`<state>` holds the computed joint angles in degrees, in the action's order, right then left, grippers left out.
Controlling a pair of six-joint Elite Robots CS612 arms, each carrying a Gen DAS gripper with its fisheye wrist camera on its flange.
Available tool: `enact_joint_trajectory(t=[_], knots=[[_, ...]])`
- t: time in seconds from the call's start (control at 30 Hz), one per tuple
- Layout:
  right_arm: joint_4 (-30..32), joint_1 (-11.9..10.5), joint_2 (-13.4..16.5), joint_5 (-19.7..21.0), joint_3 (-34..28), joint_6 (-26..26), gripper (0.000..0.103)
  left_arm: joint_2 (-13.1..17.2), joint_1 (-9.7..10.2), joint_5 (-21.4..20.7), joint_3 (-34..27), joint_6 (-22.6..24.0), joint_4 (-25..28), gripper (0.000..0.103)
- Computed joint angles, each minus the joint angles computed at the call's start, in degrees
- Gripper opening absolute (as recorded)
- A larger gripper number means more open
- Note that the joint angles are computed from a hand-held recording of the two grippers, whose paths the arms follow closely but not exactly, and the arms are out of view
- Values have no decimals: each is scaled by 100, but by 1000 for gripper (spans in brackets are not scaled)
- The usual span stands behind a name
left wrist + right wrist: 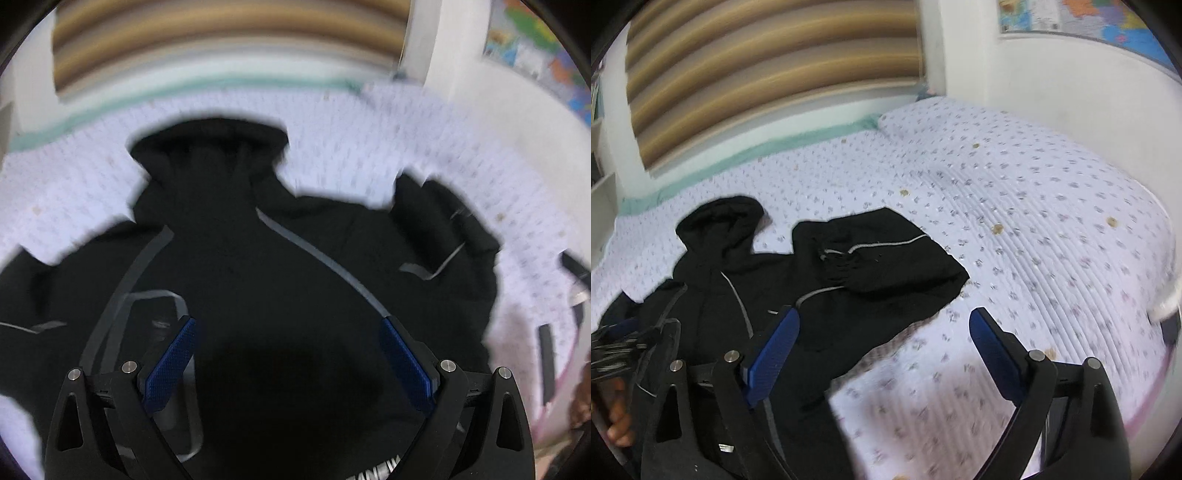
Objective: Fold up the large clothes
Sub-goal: 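Grasp the jacket sleeve cuff with the right gripper and lift it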
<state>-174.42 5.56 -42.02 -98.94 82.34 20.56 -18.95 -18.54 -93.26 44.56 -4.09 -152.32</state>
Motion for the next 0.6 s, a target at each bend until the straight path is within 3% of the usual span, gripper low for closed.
enact_joint_trajectory(t=[0.1,0.13,0.23,0.33,0.5,0.53,0.57,0.6], knots=[[155,-43,220,151,-254,-420,93,638,-44,156,-872,-114,789,97],[243,-43,324,136,-384,-591,92,800,-75,347,-1026,-104,819,98],[535,-17,599,28,-755,-905,92,751,-147,640,-797,73,316,99],[905,-2,950,-75,-1258,-1136,91,718,-140,576,-640,52,15,100],[1496,133,1703,-954,-2398,-1537,85,633,-153,679,-373,135,-340,101],[1464,134,1769,-964,-2489,-1578,79,622,-153,674,-341,137,-379,101],[1418,123,1839,-879,-2595,-1614,62,606,-152,664,-298,135,-418,101],[1433,117,1890,-831,-2690,-1619,54,594,-152,664,-269,137,-443,101]])
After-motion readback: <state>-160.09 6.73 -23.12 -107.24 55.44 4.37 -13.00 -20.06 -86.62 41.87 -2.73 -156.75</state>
